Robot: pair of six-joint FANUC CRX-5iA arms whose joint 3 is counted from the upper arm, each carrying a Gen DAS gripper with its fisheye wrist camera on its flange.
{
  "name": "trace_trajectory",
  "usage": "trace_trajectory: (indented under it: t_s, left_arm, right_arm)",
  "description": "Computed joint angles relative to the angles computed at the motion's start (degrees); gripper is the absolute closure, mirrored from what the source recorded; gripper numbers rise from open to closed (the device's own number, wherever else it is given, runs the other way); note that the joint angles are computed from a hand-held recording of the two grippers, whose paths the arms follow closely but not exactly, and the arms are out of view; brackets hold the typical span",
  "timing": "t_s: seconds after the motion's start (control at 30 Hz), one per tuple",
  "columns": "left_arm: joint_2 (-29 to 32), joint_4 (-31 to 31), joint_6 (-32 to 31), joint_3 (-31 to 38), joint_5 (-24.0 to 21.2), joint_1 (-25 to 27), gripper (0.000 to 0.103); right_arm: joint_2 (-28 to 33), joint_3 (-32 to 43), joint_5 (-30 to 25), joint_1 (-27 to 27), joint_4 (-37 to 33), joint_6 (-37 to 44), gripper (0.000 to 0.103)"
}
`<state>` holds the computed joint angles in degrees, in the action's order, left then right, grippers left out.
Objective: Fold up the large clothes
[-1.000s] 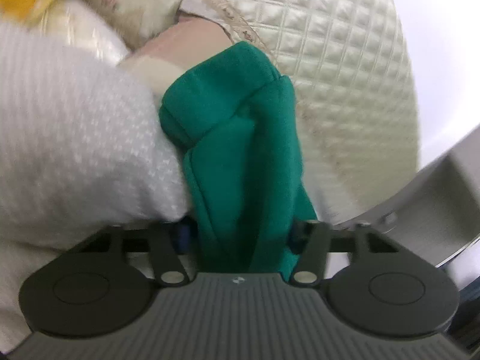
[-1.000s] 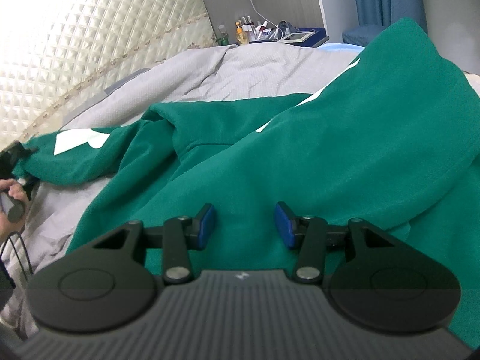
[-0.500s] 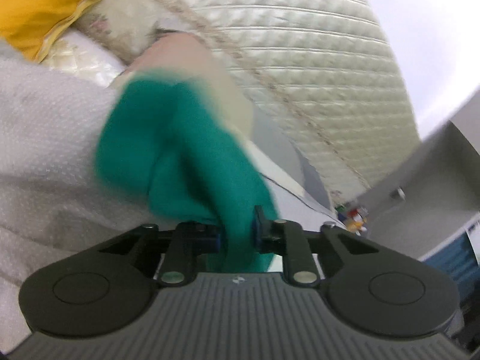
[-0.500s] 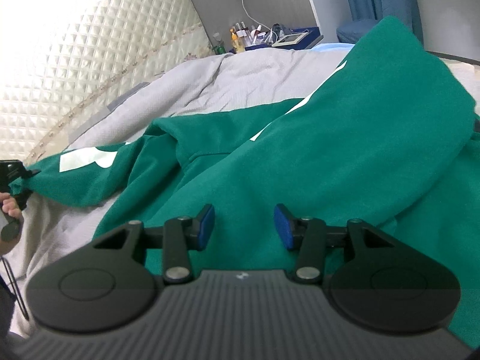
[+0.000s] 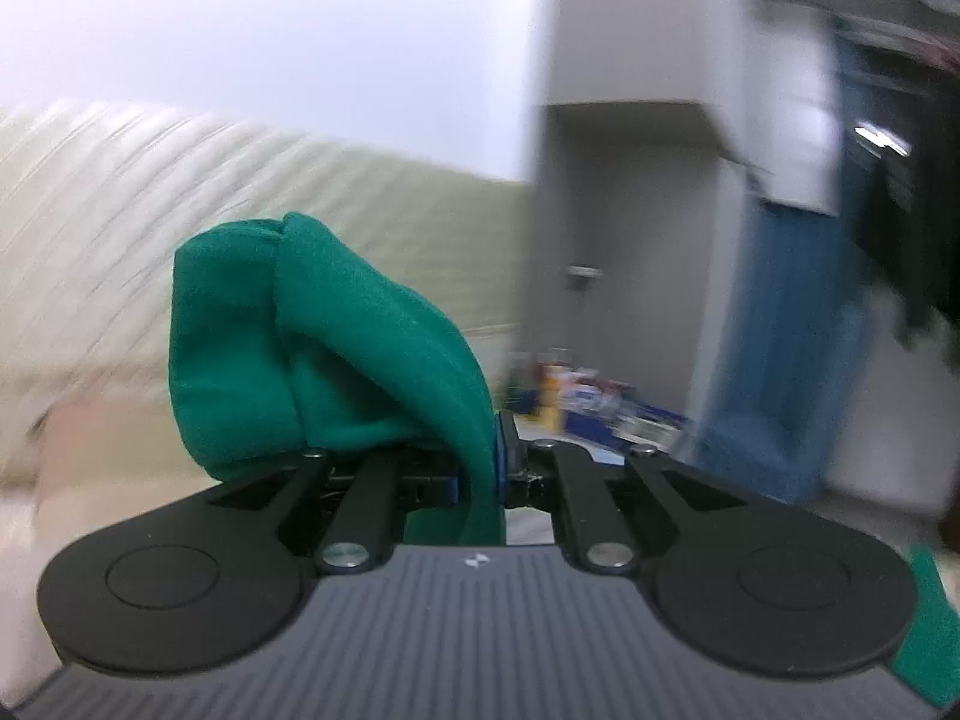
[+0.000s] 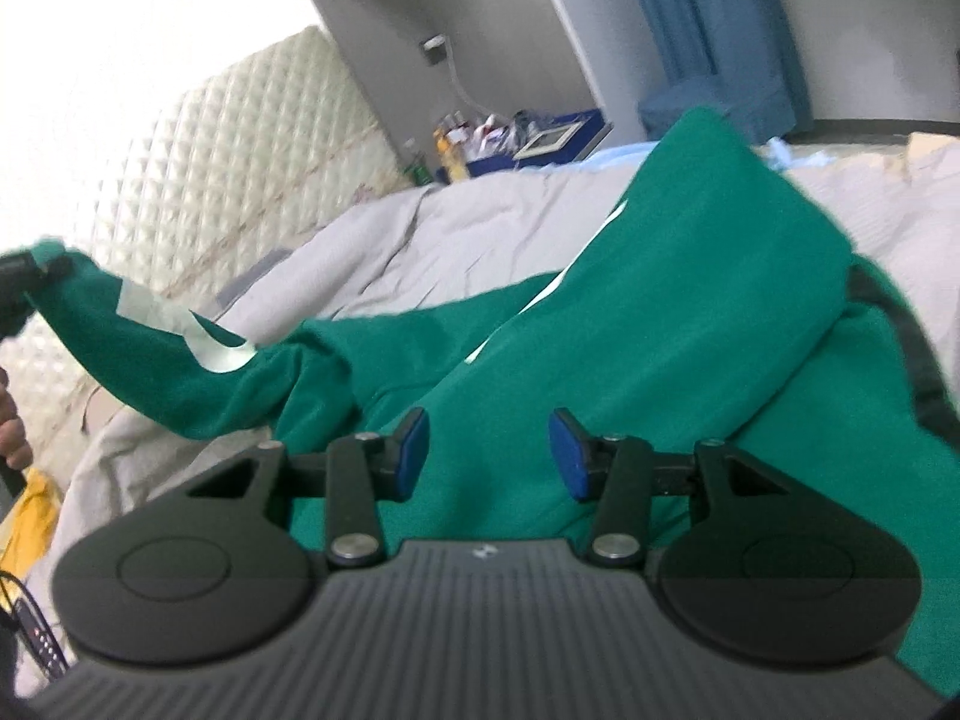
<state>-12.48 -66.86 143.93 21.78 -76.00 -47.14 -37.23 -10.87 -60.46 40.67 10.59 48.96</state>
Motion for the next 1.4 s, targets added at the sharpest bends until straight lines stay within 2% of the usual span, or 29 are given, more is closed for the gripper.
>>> trace_trajectory:
  t_s: [0.1,0.27,0.37,0.57,0.7,0.77,0.83,0.87,0.9,0.97,1.07,1.2,1.3,1.4]
  left_arm:
    - [3.6,3.4,-6.8,2.0,5.0,-2.3,0.091]
    - [9.2,11.9,-12.5,2.9,11.0,-4.7,0.09]
    - [12.0,17.1,-12.5,1.4,13.6,-5.2,0.09]
    - [16.0,25.2,-10.3,-2.1,15.5,-5.1,0.09]
    - [16.8,26.4,-11.1,-3.3,16.5,-5.1,0.089]
    - [15.9,27.5,-10.3,-4.0,16.5,-5.1,0.086]
    - [13.9,31.6,-12.3,-6.0,18.9,-3.0,0.066]
    - [12.6,35.2,-14.6,-7.4,21.2,-1.3,0.046]
    - [11.0,38.3,-16.2,-9.5,23.4,-0.2,0.032]
    - [8.0,42.4,-18.4,-12.8,26.1,0.8,0.024]
    - [3.3,49.0,-21.3,-17.2,28.6,2.7,0.022]
    - [-4.6,52.0,-19.6,-24.5,33.3,5.5,0.018]
    - [-8.1,52.1,-15.5,-27.6,34.6,8.4,0.018]
    - [-9.3,49.7,-11.1,-28.0,32.4,11.2,0.018]
  right_arm:
    - [-0.8,-0.1,0.6,-2.3,0.1,-0.6,0.055]
    - [-1.1,0.4,1.7,-8.5,-2.7,-0.6,0.055]
    - [-0.7,1.3,1.6,-13.7,-7.0,1.3,0.054]
    - [0.4,1.6,2.3,-20.0,-11.6,2.2,0.054]
    - [0.9,1.6,3.1,-21.9,-12.9,2.0,0.055]
    - [0.7,1.2,3.5,-21.6,-12.6,2.0,0.054]
    - [0.5,0.8,4.2,-20.7,-12.1,1.9,0.054]
    - [0.4,0.7,4.3,-20.8,-12.3,2.5,0.054]
    - [0.3,0.7,4.5,-20.5,-12.1,2.9,0.054]
    - [-0.3,0.5,4.6,-19.8,-11.8,3.4,0.054]
    - [-0.5,1.9,4.5,-20.1,-14.5,6.3,0.054]
    - [-0.9,4.1,2.8,-17.3,-17.5,11.9,0.054]
    - [-1.4,2.8,1.7,-8.1,-9.3,10.9,0.054]
    - [-1.6,-0.1,1.2,0.3,0.9,7.8,0.054]
